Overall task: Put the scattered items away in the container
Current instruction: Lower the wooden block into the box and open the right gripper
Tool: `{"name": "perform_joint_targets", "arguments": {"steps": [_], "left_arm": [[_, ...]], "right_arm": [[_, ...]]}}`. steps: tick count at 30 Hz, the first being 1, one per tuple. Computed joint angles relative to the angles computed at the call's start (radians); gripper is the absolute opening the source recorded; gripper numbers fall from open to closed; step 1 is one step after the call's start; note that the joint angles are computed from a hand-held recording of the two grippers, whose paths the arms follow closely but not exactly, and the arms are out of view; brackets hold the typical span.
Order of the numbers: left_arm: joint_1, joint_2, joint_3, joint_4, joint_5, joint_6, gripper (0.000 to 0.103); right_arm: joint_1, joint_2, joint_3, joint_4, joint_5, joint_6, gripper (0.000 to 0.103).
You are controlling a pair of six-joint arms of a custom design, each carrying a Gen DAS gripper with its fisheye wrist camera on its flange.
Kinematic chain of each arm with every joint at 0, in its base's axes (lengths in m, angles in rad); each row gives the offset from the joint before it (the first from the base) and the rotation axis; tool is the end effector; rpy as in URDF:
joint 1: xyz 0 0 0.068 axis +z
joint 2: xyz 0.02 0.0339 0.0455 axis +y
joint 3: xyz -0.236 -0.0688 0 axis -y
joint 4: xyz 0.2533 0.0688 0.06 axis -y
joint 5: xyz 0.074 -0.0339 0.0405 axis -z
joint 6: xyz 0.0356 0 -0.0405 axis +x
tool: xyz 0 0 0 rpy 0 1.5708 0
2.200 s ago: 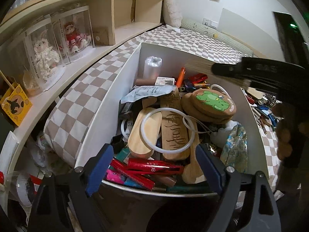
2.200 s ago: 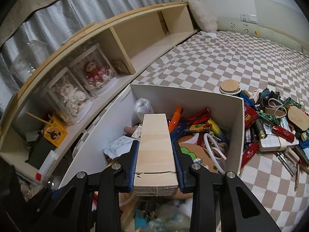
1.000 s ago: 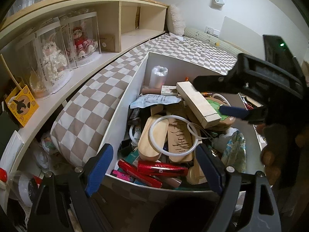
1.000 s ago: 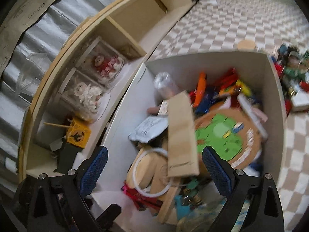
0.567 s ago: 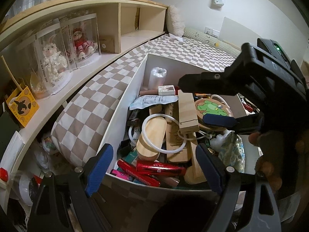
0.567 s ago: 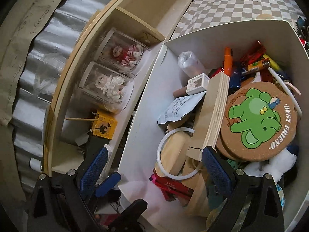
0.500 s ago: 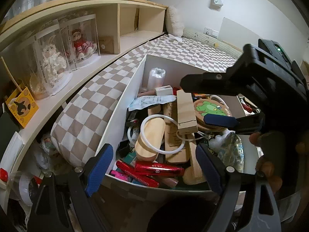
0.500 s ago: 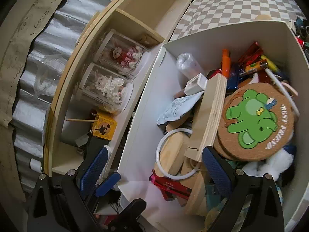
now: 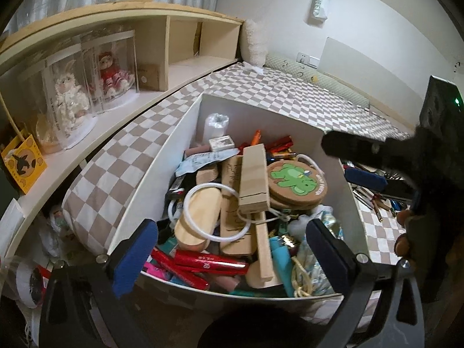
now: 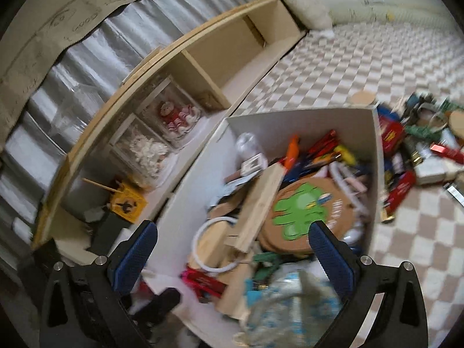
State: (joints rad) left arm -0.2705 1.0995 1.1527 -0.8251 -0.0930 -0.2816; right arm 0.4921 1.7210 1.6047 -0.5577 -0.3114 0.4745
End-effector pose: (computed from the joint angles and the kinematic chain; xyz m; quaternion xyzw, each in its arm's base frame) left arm 0.2331 -0.0612 0.3208 -0.0232 0.9202 -0.0647 0.3855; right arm 0.3458 0.1977 0.3097 -0.0751 0.8896 0.3228 0.3143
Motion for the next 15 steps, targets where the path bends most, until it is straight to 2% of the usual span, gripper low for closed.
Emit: {"name": "perform_joint_targets", "arguments": {"steps": [3,15], "left_arm": [[-0.022,0.01,0.015,-0.005,-0.014,-0.011,0.102],[-0.142,0.062,0.071,0.023,-0.071,-0.04,0.102]], "right_arm": [[-0.002,-0.045,-0.04,-0.002,0.066,-0.058,0.103],[-0.065,-0.237,-0.185,-0.001,0.181,-0.167,0.103]]}}
